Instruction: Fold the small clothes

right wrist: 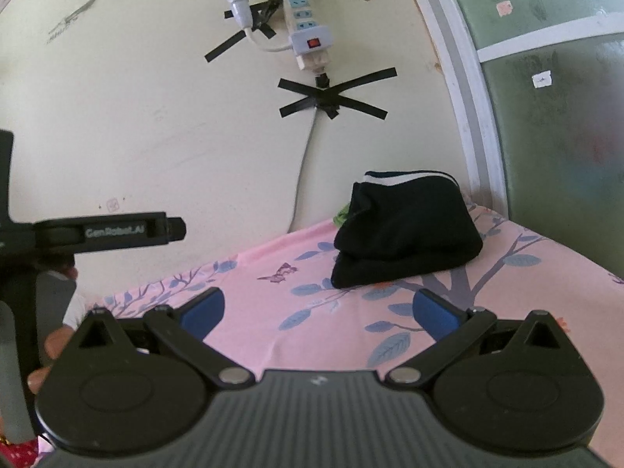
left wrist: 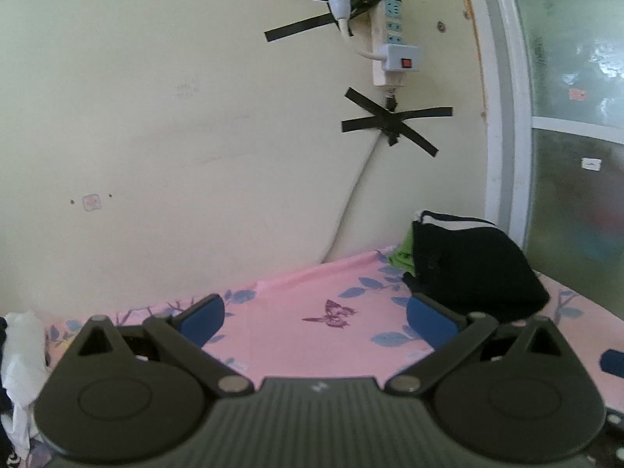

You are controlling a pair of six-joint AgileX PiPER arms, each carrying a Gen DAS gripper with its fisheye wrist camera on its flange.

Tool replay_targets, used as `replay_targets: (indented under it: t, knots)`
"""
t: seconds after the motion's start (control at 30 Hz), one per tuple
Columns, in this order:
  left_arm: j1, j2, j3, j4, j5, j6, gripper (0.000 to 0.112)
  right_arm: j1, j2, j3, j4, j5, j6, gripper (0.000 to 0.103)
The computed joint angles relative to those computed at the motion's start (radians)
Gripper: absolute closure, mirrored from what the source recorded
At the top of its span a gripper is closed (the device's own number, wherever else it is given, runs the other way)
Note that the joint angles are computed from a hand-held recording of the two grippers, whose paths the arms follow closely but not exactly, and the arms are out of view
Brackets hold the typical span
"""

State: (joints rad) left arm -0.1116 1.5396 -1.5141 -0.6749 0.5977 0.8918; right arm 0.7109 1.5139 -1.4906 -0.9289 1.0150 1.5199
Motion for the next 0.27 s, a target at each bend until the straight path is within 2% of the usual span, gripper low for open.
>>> replay_targets:
  t: [0.13,0.27]
  knots:
    - [0.012,0.019,-0.04,-0.009,0.091,-0.017,0.01,0.011,-0.006,0.006,-0.009,0.019,0.01,0.006]
    - [-0.002,0.017,-0.035,0.0,0.102,-0.017,0.01,0.016,-0.019,0.023,-0.01,0.032,0.022,0.006]
